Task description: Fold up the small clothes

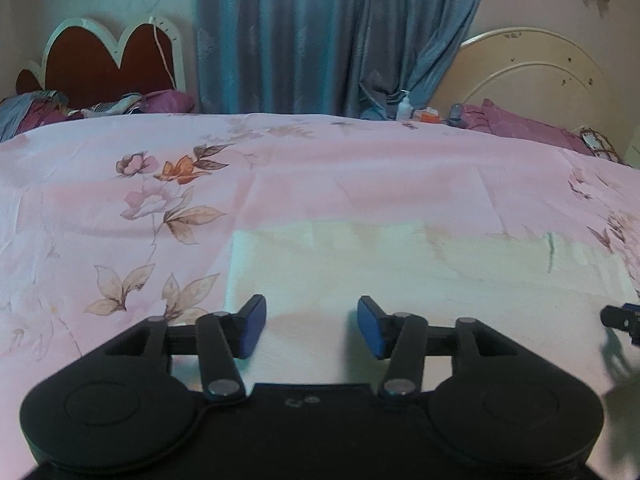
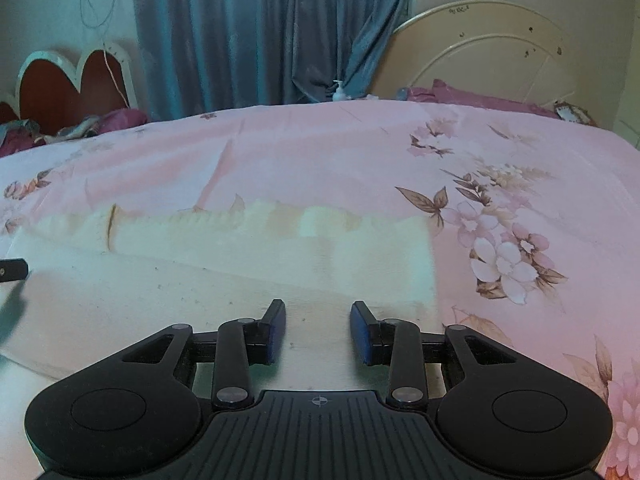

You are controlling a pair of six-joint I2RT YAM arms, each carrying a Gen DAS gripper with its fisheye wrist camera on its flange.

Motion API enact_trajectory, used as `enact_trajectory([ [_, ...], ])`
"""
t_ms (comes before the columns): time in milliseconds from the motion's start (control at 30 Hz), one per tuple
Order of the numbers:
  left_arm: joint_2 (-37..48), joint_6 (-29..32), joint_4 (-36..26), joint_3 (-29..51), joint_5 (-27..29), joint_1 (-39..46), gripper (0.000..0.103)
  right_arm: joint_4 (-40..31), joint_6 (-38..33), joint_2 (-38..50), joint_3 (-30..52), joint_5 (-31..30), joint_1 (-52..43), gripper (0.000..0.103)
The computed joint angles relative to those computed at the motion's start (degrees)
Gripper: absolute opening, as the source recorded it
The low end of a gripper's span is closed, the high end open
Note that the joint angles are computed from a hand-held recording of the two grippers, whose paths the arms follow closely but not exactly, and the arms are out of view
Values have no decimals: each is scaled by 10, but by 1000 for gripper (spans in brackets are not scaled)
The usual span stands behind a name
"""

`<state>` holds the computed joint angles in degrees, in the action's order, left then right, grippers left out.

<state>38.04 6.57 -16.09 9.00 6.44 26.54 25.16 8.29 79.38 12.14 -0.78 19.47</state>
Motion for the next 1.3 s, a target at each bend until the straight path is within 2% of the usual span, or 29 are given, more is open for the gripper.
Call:
enact_trajectory([
  [133,-40,-17,-41,0,-10,-26,54,-25,3,-57,-17,-15,6,35],
  [267,-83,-28,-78,-10,-29,-60,55,-10,-7,-35,-30,5,16,35],
  [367,-69,-19,-57,-31,-57,-82,58,-8,-22,-26,-28,9,15,35],
  [433,-89,-6,-54,-44,-70,-93,60,-8,-30,-22,-26,10,13,35],
  [533,-87,5,-55,-43,-56,-77,61,0,-33,-25,-36,11,9,35],
  [667,-79,-1,-65,-32,-65,-84,61,-50,-26,-80,-43,23,14,35],
  [700,-83,-4,-71,-32,-69,-88,61,-48,-30,-85,-49,27,17,35],
  [767,-97,-3,-74,-38,-78,-98,61,5,-40,-60,-69,31,16,35],
  [867,-95,-8,-69,-41,-95,-114,61,-10,-44,-58,-60,36,21,35],
  [1000,-85,-38,-75,-34,-141,-159,62,-47,-67,-62,-41,10,-1,35],
  [1167,-66,-96,-85,-26,-231,-246,64,-27,-84,-50,-45,8,-1,35],
  [1233,-49,-132,-104,-12,-272,-287,64,-35,-90,-52,-42,0,-6,35],
  [1300,-51,-169,-141,2,-311,-331,64,-76,-108,-63,-25,-27,-25,37],
])
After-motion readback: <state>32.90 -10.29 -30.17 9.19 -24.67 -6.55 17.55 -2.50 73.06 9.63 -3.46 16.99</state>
